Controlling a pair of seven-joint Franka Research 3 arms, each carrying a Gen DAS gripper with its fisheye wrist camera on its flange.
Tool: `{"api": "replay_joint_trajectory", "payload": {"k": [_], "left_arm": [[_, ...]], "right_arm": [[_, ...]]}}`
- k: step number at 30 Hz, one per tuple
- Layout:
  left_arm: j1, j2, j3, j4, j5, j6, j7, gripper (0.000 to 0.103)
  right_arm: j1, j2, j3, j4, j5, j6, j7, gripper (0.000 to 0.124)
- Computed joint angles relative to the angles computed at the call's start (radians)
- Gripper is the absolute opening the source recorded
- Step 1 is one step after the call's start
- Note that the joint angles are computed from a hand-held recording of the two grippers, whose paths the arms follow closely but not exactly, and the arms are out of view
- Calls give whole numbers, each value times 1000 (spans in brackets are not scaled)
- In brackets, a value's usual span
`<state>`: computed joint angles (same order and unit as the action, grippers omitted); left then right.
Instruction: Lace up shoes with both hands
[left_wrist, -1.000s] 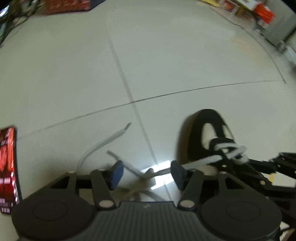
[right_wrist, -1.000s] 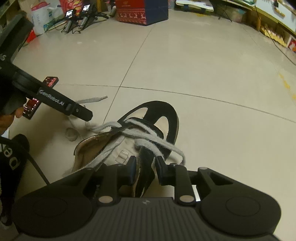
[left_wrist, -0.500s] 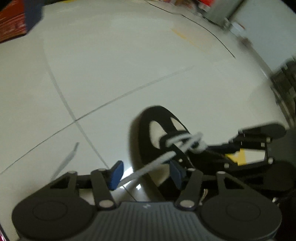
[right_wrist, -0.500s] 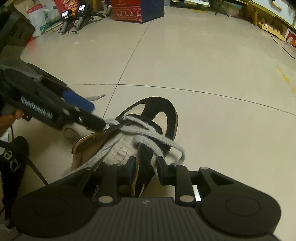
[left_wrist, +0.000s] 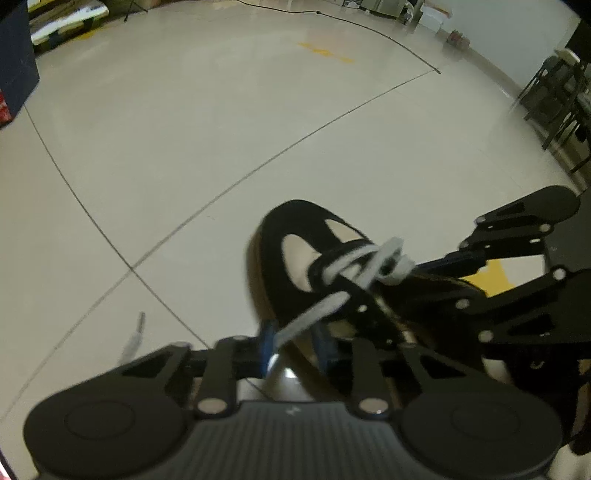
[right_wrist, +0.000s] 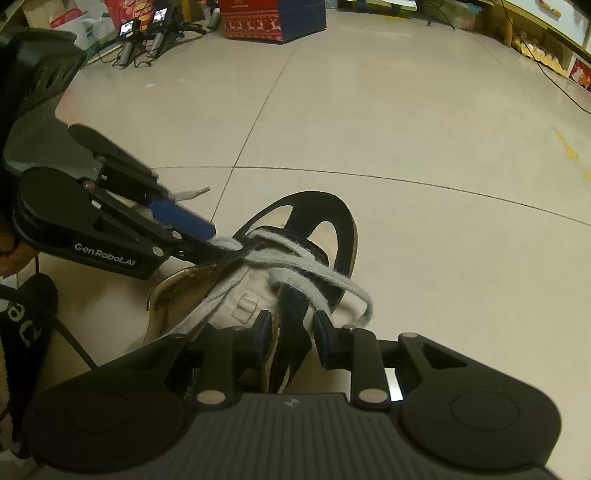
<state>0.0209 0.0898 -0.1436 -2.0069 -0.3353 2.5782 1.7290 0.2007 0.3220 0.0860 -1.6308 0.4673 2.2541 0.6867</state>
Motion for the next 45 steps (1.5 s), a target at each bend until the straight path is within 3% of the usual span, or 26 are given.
{"api": "replay_joint_trajectory", "payload": {"k": [5,9,13,17,20,26,32,34,36,37,42,45], "left_arm": [[-46,-2,26,-9,325,-20,-344,0],[-36,-40,34,-49,392,-57,-487,0],[-17,-76,33,-105,233,-5,-408,3],[-27,-63,22,-94,169,16,-320,33],[-38,-48,11,-72,180,44,-241,46],[-50,-13,2,-46,305,93,-169,46],[-53,8,-16,-43,337,135,-55,42],[-51,15,-26,-34,309,128,2,33],[-47,20,-37,-25,259,113,58,10],[-49,22,-40,-21,243,107,65,6],[-56,-41,-14,-99,286,142,-16,3],[-66,-68,0,-149,359,185,-165,3]], "right_arm": [[4,-2,-4,-8,-7,18,16,25],[3,-2,-3,-9,-11,19,23,25],[1,-3,-1,-10,-7,17,14,26],[-1,2,-2,-2,-4,6,21,25],[-2,0,-1,-6,-2,9,14,26],[1,-5,-2,-15,-6,15,16,26],[4,-6,-1,-18,-11,22,7,26],[5,-6,-1,-17,-12,23,7,26],[7,-4,-2,-16,-15,24,16,26],[6,-5,-2,-17,-14,26,14,26],[15,-3,-8,-18,-36,32,47,26],[16,-7,-10,-29,-51,42,57,26]]}}
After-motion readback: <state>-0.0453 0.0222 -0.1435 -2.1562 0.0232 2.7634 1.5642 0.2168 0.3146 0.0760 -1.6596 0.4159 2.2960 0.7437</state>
